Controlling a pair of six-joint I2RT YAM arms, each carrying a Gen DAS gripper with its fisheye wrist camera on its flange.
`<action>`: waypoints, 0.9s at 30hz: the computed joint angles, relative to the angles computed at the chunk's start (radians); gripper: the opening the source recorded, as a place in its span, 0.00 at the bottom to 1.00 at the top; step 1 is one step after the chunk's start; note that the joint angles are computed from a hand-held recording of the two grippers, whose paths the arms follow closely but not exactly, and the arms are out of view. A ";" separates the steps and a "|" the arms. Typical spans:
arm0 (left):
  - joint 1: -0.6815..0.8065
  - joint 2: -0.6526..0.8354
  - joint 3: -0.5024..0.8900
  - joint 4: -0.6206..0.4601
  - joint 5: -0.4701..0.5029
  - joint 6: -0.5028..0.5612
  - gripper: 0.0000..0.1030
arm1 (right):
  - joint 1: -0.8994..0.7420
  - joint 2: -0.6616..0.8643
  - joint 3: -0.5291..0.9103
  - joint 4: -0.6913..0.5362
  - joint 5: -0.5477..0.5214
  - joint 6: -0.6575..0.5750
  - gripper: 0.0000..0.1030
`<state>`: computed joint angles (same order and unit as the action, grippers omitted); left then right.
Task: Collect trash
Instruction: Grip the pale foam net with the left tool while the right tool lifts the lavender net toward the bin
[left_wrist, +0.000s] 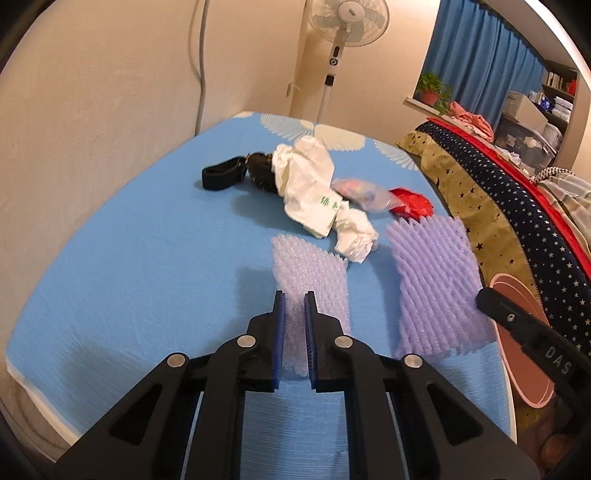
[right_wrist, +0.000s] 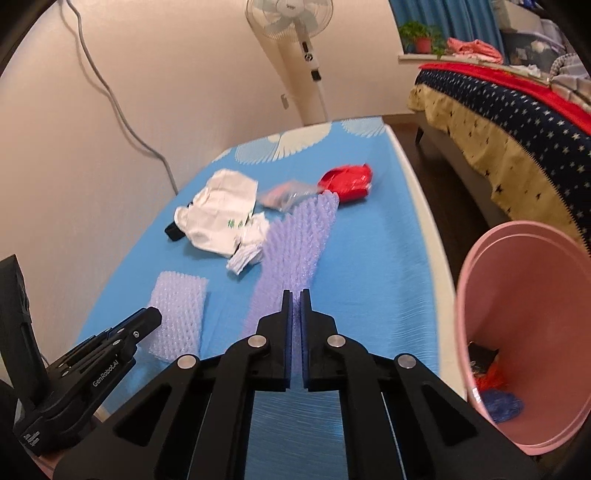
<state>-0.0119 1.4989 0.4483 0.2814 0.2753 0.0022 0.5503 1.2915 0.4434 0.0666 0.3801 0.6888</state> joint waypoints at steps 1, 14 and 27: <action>-0.004 -0.010 -0.002 0.000 0.000 0.004 0.10 | 0.001 -0.026 -0.004 -0.018 0.011 0.002 0.04; -0.041 -0.163 -0.035 -0.045 0.033 0.014 0.10 | 0.070 -0.290 0.008 -0.290 0.163 0.019 0.04; -0.131 -0.241 -0.047 -0.061 0.033 -0.004 0.10 | 0.109 -0.536 0.049 -0.604 0.303 0.063 0.04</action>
